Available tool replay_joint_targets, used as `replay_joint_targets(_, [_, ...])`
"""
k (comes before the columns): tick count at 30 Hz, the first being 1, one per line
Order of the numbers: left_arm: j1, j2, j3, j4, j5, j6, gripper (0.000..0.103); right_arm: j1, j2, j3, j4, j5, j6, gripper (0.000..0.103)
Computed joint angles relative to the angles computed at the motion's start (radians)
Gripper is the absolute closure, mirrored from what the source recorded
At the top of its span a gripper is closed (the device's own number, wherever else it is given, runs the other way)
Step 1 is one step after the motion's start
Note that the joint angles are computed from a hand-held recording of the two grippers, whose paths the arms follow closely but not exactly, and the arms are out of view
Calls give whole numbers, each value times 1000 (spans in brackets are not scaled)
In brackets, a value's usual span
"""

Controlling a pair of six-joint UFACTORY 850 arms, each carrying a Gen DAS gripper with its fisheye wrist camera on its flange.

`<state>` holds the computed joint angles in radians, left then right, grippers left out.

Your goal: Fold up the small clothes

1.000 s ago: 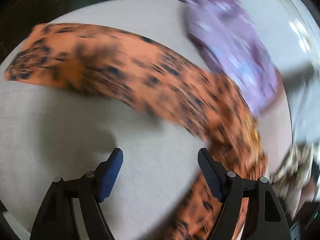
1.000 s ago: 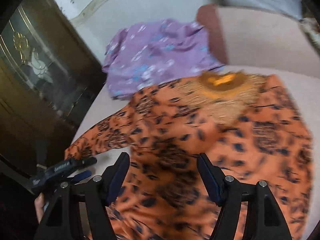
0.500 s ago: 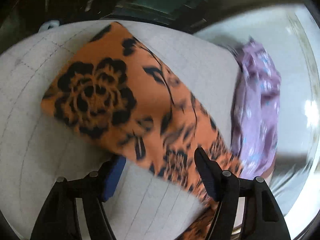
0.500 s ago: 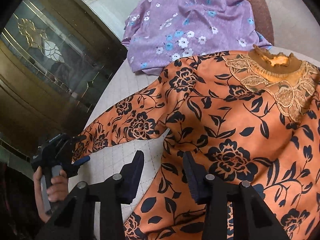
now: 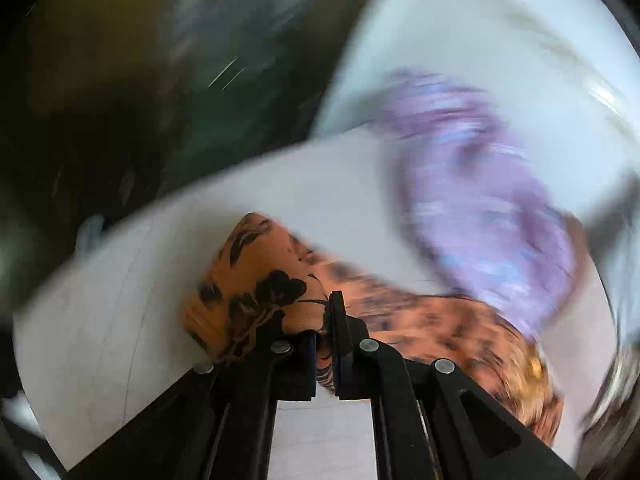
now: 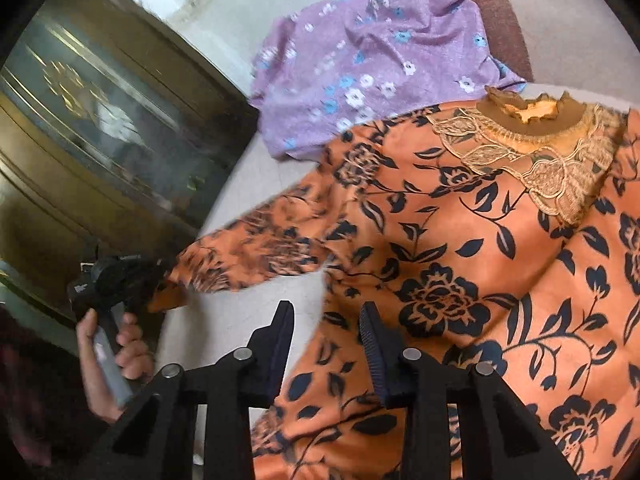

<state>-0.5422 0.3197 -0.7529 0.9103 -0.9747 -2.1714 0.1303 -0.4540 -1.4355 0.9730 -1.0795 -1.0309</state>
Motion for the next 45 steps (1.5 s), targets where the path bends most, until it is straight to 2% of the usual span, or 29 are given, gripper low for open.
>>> replay_joint_targets(2, [-98, -62, -92, 89, -47, 60, 98, -35, 12, 0, 27, -20, -20, 66])
replay_joint_targets(3, [-139, -89, -129, 122, -40, 84, 98, -54, 16, -2, 36, -30, -24, 63])
replay_joint_targets(4, [-171, -110, -159, 150, -25, 111, 98, -67, 16, -7, 38, -40, -20, 45])
replay_joint_targets(6, [-245, -191, -249, 189, -30, 204, 98, -125, 27, -12, 61, -50, -10, 27])
replay_joint_targets(9, [-343, -344, -404, 195, -1, 398, 98, -201, 25, -38, 53, -76, 23, 27])
replay_joint_targets(15, [-424, -625, -611, 88, 107, 769, 98, -355, -31, -77, 110, -172, 68, 27])
replay_joint_targets(18, [-439, -724, -653, -26, 182, 891, 98, -386, -122, -145, 128, -265, 116, 27])
replay_joint_targets(21, [-438, -774, -672, -90, 189, 953, 97, -376, -186, -208, 65, -273, 167, 27])
replay_joint_targets(23, [-447, -776, -668, -96, 184, 954, 96, -361, -219, -235, 26, -290, 202, 27])
replay_joint_targets(25, [-449, -769, -665, -98, 188, 968, 83, -338, -222, -239, -53, -259, 223, 27])
replay_joint_targets(27, [-465, -728, -632, -83, 225, 931, 57, -320, -214, -229, -118, -231, 237, 27])
replay_joint_targets(29, [-483, -687, -589, -50, 277, 865, 42, -312, -205, -210, -152, -226, 230, 27])
replay_joint_targets(32, [-488, -679, -568, -38, 375, 798, 41, -309, -201, -192, -152, -243, 215, 27])
replay_joint_targets(36, [-487, -633, -524, -98, 418, 746, 41, -307, -217, -208, -120, -249, 221, 27])
replay_joint_targets(37, [-465, -609, -496, -86, 432, 707, 41, -302, -214, -206, -117, -247, 218, 27])
replay_joint_targets(38, [-462, -576, -465, -57, 430, 646, 40, -291, -191, -188, -127, -212, 188, 27])
replay_joint_targets(41, [-425, -469, -361, 0, 419, 458, 25, -268, -124, -129, -183, -134, 92, 27])
replay_joint_targets(44, [-333, -430, -317, -90, 358, 418, 23, -227, -102, -111, -210, -58, 101, 27])
replay_joint_targets(45, [-290, -421, -301, -124, 370, 413, 23, -209, -107, -117, -217, -40, 107, 27])
